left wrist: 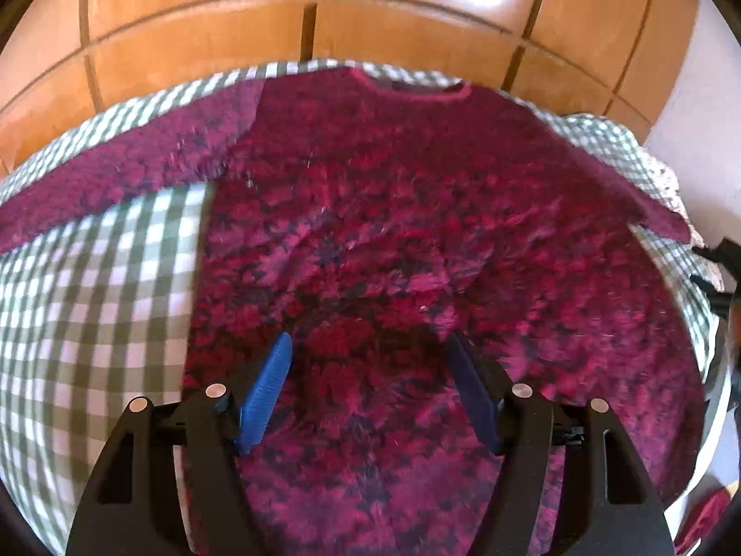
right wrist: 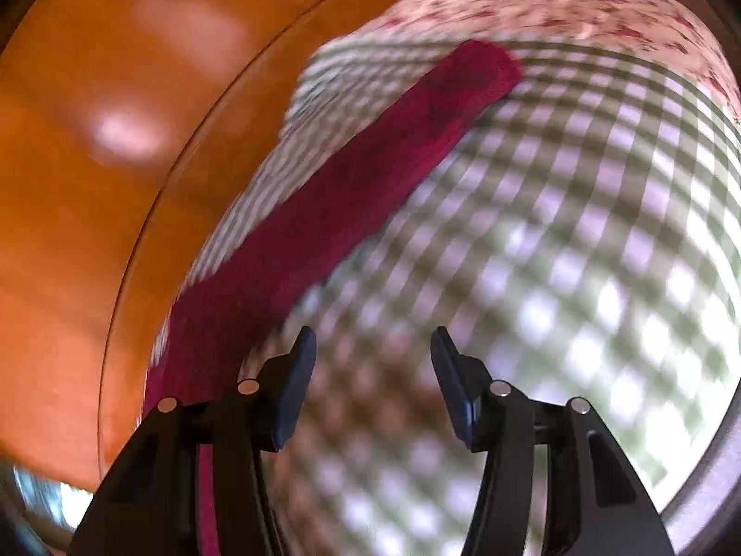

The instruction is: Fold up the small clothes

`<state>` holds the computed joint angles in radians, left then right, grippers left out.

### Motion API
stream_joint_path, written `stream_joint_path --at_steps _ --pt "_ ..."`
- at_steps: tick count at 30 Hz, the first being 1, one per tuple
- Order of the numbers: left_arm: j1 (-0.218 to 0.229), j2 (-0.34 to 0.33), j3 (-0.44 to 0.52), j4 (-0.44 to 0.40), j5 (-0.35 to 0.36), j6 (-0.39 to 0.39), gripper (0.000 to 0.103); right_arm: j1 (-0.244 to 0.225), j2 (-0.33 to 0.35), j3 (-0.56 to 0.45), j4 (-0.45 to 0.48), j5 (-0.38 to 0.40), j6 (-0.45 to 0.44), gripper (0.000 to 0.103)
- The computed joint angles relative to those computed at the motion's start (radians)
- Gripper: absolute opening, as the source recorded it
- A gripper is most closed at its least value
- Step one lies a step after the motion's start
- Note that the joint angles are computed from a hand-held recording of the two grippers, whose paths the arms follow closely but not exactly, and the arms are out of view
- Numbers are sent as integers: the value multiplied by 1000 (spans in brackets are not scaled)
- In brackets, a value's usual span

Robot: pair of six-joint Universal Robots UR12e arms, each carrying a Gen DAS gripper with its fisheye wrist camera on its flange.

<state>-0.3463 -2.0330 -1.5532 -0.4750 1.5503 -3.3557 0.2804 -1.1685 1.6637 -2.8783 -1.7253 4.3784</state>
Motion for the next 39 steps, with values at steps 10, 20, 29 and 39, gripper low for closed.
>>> stream_joint_path --at_steps 10,20,29,39 --pt "-2 -24 7 19 -11 17 82 -97 66 -66 12 1 163 48" --pt "-2 -28 3 40 -22 27 87 -19 121 -263 87 -55 -261 11" --pt "9 -22 -8 53 -67 13 88 95 295 -594 183 95 -560 11" --pt "28 -1 -5 32 -133 -55 72 182 533 -987 508 234 -678 13"
